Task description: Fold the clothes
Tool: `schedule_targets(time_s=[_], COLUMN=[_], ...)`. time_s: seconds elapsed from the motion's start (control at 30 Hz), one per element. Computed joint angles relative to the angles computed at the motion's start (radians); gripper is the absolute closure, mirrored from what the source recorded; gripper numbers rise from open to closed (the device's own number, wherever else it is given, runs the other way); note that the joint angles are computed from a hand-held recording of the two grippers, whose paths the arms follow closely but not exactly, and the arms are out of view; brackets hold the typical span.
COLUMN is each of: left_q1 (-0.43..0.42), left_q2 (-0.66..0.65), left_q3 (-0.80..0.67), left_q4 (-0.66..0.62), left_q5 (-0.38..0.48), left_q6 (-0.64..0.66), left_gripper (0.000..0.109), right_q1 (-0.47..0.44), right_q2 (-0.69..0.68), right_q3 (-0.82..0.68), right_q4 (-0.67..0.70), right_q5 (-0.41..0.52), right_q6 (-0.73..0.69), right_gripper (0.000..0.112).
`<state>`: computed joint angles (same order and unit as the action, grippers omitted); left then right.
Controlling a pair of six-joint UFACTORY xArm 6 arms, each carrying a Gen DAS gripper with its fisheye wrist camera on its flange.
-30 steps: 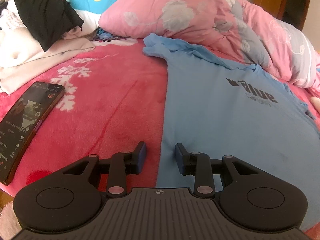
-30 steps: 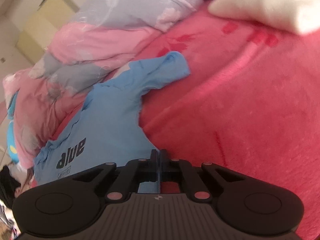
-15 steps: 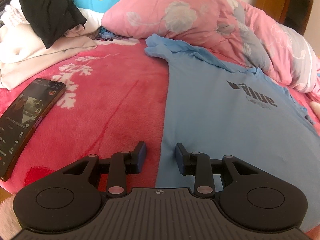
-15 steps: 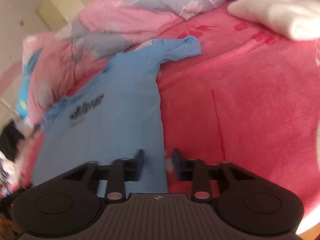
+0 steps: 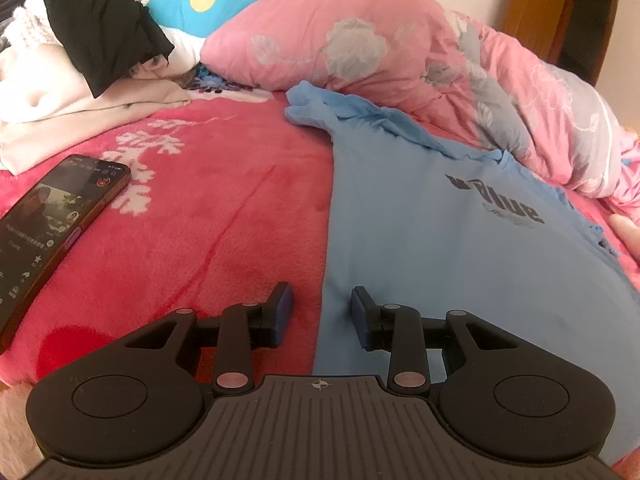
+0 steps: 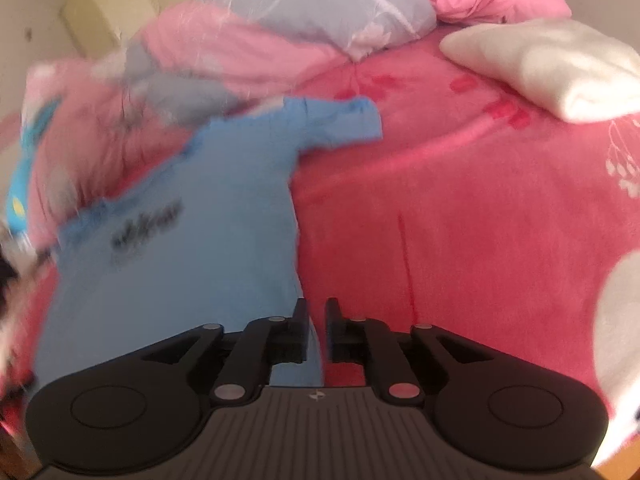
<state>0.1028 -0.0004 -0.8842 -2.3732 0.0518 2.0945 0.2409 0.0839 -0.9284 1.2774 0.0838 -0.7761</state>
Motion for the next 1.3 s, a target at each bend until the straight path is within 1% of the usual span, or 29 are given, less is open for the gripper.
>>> schedule_targets(time_s=[0.03,0.1,0.2,0.27,0.37,0.43,0.47,0.5,0.53,0.57,0.63,0.67,0.77,0.87,0.97,1.0,1.03,1.07,1.13,1.2,1.23,1.3], left_q1=[-0.001,-0.002,-0.003,-0.004,-0.005,-0.004,-0.004,-0.005,-0.006,-0.006,-0.006,-0.006,-0.006,-0.007,-0.011,-0.014,-0.016,-0.016,-0.017,-0.017,-0.011,0.007], left_q2=[0.0,0.0,0.002,0.004,0.007,0.008,0.009,0.009,0.009,0.01,0.009,0.008,0.006,0.006,0.005,0.004,0.002,0.0,-0.006,-0.014,-0.021,-0.034], left_q3=[0.002,0.003,0.001,-0.003,-0.008,-0.008,-0.009,-0.009,-0.01,-0.011,-0.009,-0.009,-0.006,-0.004,0.002,0.006,0.011,0.017,0.029,0.046,0.054,0.063], left_q4=[0.021,0.04,0.052,0.027,0.018,0.016,0.017,0.02,0.021,0.023,0.026,0.024,0.029,0.049,0.111,0.147,0.192,0.239,0.328,0.453,0.507,0.601], left_q5=[0.002,0.003,0.003,-0.003,-0.008,-0.008,-0.009,-0.01,-0.011,-0.011,-0.01,-0.011,-0.009,-0.005,-0.004,-0.004,-0.002,0.001,0.008,0.019,0.033,0.073], left_q6=[-0.024,-0.052,-0.072,-0.044,-0.03,-0.028,-0.027,-0.027,-0.026,-0.024,-0.025,-0.024,-0.029,-0.053,-0.117,-0.154,-0.202,-0.252,-0.353,-0.494,-0.558,-0.668], left_gripper=[0.076,0.076,0.075,0.075,0.075,0.075,0.075,0.075,0.075,0.075,0.075,0.075,0.075,0.075,0.075,0.075,0.075,0.075,0.075,0.075,0.075,0.075], right_q1=[-0.013,-0.035,-0.073,-0.09,-0.104,-0.115,-0.116,-0.115,-0.113,-0.107,-0.087,-0.085,-0.104,-0.111,-0.121,-0.122,-0.121,-0.125,-0.148,-0.163,-0.166,-0.141], right_q2=[0.026,0.095,0.248,0.353,0.486,0.555,0.579,0.595,0.608,0.611,0.606,0.611,0.649,0.654,0.611,0.578,0.539,0.494,0.379,0.276,0.234,0.182], right_q3=[-0.043,-0.141,-0.336,-0.468,-0.638,-0.73,-0.76,-0.778,-0.793,-0.796,-0.773,-0.772,-0.807,-0.811,-0.767,-0.728,-0.686,-0.645,-0.549,-0.436,-0.385,-0.316], right_q4=[0.0,-0.034,-0.116,-0.215,-0.381,-0.442,-0.45,-0.434,-0.415,-0.395,-0.386,-0.395,-0.428,-0.372,-0.308,-0.232,-0.128,-0.023,0.186,0.396,0.459,0.485], right_q5=[0.018,0.056,0.152,0.206,0.25,0.301,0.314,0.317,0.317,0.302,0.202,0.171,0.187,0.197,0.209,0.195,0.185,0.204,0.333,0.483,0.546,0.592], right_q6=[0.016,0.071,0.179,0.287,0.424,0.474,0.482,0.46,0.435,0.407,0.381,0.395,0.487,0.471,0.482,0.44,0.374,0.312,0.193,0.007,-0.055,-0.125], right_gripper=[0.081,0.075,0.072,0.072,0.072,0.072,0.072,0.079,0.097,0.11,0.109,0.11,0.11,0.109,0.102,0.097,0.095,0.095,0.095,0.093,0.091,0.09])
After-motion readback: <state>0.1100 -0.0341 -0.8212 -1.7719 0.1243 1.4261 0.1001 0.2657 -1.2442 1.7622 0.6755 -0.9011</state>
